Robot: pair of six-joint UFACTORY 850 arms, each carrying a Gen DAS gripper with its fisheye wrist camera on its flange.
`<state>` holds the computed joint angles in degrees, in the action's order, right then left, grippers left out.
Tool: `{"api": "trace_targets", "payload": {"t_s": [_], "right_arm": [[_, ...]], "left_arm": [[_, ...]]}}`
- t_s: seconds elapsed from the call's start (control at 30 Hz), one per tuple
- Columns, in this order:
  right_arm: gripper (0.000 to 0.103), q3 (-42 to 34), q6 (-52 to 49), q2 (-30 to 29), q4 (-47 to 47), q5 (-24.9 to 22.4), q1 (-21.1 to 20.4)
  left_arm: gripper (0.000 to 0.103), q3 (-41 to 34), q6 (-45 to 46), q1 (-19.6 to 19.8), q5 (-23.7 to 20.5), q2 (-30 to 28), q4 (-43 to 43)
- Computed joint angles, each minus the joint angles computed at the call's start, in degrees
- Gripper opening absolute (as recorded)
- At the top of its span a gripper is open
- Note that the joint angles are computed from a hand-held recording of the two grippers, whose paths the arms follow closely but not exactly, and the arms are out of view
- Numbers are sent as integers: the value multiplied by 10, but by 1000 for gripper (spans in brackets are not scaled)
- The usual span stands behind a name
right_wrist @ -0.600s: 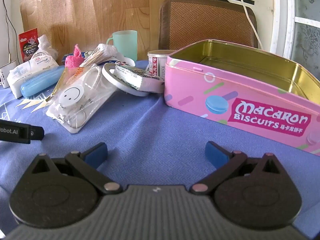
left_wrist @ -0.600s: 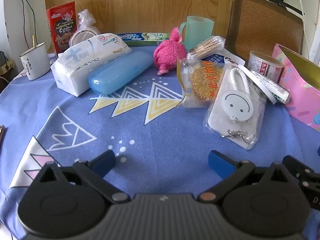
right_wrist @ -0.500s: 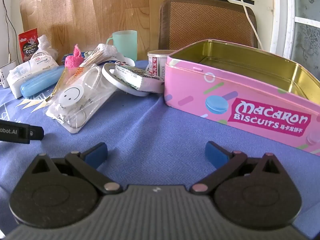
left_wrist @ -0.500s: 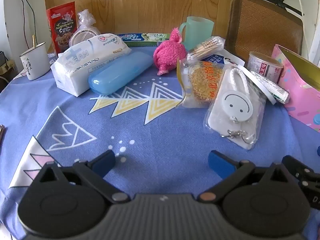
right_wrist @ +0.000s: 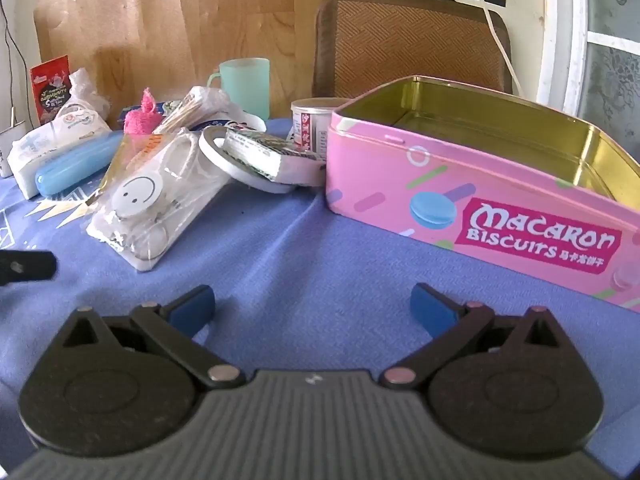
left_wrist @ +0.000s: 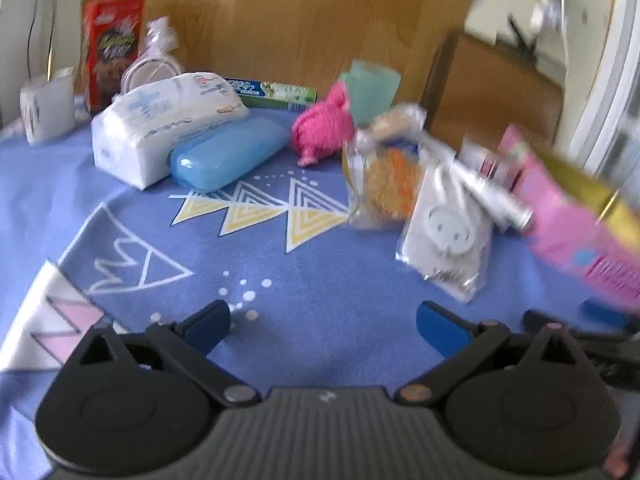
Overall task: Organize soft objects
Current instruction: 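Move the left gripper toward the white smiley-face packet, then close the left gripper on the smiley-face packet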
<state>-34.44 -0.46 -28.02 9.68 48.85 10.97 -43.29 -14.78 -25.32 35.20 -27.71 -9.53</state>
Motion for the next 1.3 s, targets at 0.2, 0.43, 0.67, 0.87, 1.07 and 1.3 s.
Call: {"api": "trace_targets", "payload": {"t_s": [0.2, 0.43, 0.67, 0.87, 1.07, 1.3], "right_arm": [[102, 0, 61, 17, -146, 24, -6], [90, -91, 189, -23, -257, -64, 8], [51, -60, 207, -4, -306, -63, 1], [51, 7, 222, 36, -437, -33, -57], [51, 29, 245, 30, -470, 7, -86], [46, 63, 130, 36, -370, 101, -74]], "left_arm": [[102, 28, -58, 32, 41, 13, 27], [93, 33, -130, 50, 52, 20, 103], [82, 49, -179, 68, 96, 24, 216], [78, 3, -348, 80, 96, -9, 424], [65, -63, -506, 63, 95, -54, 600], [62, -67, -476, 30, 70, -33, 566]]}}
